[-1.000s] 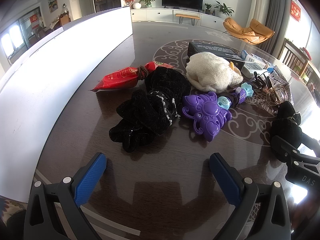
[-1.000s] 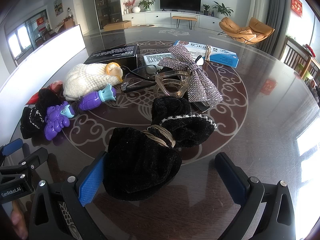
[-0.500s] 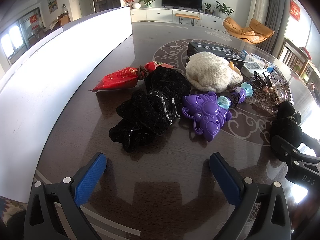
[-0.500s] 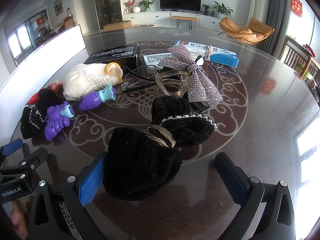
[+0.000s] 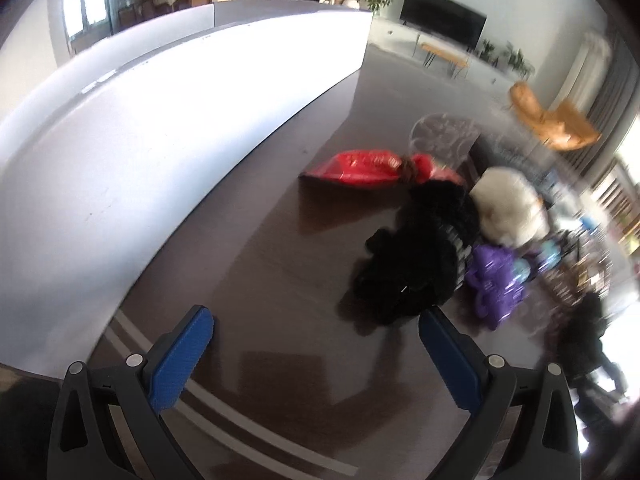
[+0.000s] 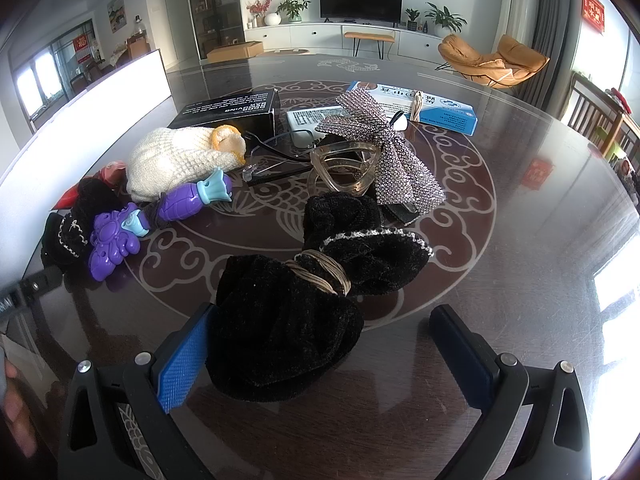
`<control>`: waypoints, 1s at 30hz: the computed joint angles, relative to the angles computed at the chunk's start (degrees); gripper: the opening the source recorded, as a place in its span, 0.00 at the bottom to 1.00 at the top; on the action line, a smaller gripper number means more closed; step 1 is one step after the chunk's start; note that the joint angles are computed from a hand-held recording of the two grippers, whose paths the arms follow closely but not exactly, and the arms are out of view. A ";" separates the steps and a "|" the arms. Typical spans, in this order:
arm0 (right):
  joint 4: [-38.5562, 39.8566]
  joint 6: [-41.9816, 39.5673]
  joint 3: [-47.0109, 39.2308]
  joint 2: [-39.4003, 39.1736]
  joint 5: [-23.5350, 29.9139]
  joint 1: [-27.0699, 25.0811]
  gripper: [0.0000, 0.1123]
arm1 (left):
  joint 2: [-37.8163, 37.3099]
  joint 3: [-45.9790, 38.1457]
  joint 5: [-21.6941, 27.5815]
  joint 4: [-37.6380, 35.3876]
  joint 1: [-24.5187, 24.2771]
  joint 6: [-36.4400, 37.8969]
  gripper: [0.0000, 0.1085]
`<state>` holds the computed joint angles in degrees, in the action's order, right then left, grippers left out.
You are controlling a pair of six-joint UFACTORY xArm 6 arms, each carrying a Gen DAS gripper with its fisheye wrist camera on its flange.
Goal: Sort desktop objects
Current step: 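Move the left tool toward the black fuzzy knit item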
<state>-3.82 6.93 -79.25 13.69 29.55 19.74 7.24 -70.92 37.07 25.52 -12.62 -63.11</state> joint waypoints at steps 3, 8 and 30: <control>-0.04 0.01 -0.01 0.00 0.01 0.00 0.92 | -0.05 0.46 -3.17 -1.07 1.06 -1.47 0.95; 0.04 -0.09 0.06 -0.03 -0.07 -0.03 0.92 | 3.15 -2.85 -6.67 -4.66 1.46 4.17 0.95; 0.03 -0.10 0.35 -0.33 -0.12 0.05 0.92 | 10.95 -10.50 -5.69 -3.55 1.28 17.84 0.95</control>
<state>-3.79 6.83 -78.90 13.36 29.44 19.78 18.18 -81.42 31.38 21.97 -11.34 -45.28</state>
